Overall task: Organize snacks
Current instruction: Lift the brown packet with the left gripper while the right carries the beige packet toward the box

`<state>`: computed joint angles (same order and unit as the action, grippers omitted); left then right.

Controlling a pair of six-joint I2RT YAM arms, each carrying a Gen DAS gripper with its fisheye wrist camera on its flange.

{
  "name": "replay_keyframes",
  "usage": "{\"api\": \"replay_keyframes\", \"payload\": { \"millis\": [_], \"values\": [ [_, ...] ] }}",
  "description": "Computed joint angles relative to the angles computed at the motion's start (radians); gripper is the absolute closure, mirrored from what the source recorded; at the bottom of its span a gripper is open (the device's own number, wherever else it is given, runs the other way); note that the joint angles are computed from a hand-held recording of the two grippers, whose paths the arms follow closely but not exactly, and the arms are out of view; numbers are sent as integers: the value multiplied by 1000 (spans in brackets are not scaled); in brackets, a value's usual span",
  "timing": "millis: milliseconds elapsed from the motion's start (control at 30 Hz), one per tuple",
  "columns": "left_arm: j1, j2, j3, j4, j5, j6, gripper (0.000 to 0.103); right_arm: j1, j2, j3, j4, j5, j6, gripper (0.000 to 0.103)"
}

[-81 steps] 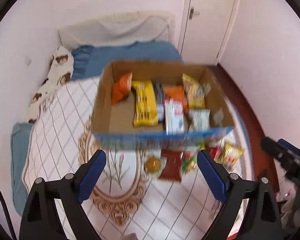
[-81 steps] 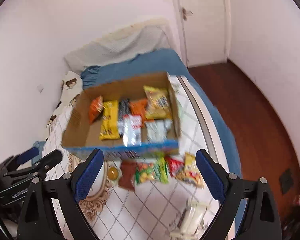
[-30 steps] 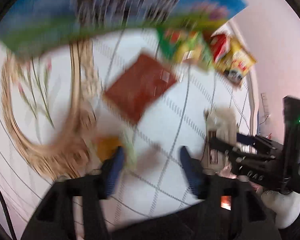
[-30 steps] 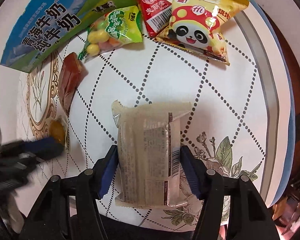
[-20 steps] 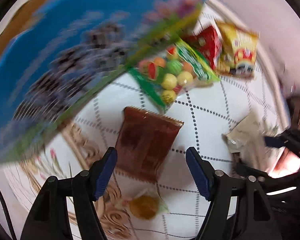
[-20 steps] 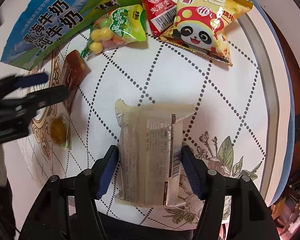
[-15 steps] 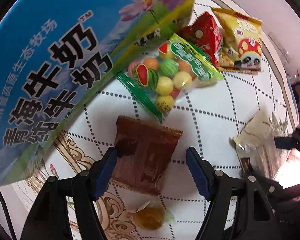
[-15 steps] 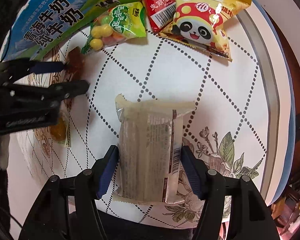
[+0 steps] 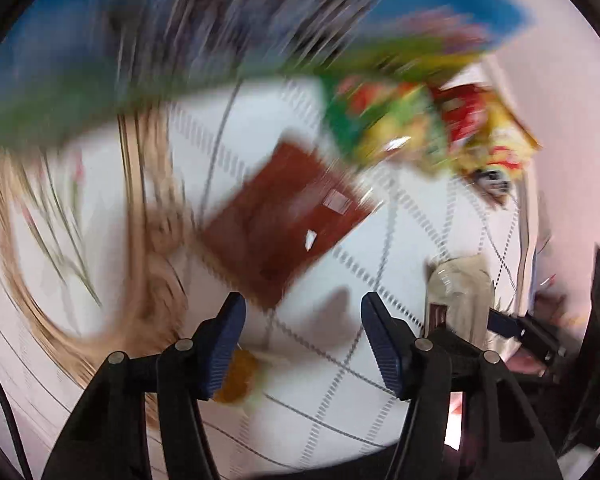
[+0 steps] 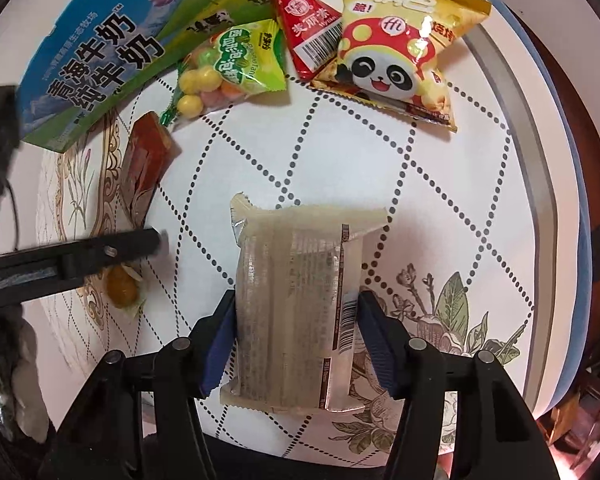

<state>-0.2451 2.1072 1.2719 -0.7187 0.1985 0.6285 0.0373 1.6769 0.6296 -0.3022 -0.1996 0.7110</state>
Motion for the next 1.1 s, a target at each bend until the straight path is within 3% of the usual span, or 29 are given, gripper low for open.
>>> {"api": "replay_keyframes", "payload": {
  "millis": [67,167,233,300,400,500,533,667,733,833,1000,1100],
  "values": [
    [-48,-16,-18,84,-38,85,28,-16,1,-1,-3,-14,-15,41],
    [-122,1,-60,244,-139,217,26,-14,27,20,-5,-17,-14,41],
    [-160,62,-22,261,-196,260,26,-11,30,33,-20,-13,-20,41],
    [-177,149,66,207,-223,285,26,-4,34,47,-31,-10,-20,41],
    [-180,225,182,117,-189,270,26,-8,31,57,-48,-13,-27,41],
    [-165,259,269,35,-143,239,42,-16,31,64,-56,-20,-28,41],
    [-143,261,310,-9,-140,237,42,-19,33,67,-57,-24,-31,41],
    [-95,238,246,-65,-182,9,42,-39,33,57,-37,-31,-34,41],
    [-51,324,378,-205,-115,-95,42,-64,37,49,-16,-43,-37,41],
    [-3,382,448,-287,-60,-187,42,-80,59,59,6,-48,-51,41],
    [35,418,490,-333,-22,-138,39,-103,63,90,-22,-69,-82,41],
    [40,386,417,-303,-27,-62,34,-125,53,98,-61,-98,-112,41]
  ]
}}
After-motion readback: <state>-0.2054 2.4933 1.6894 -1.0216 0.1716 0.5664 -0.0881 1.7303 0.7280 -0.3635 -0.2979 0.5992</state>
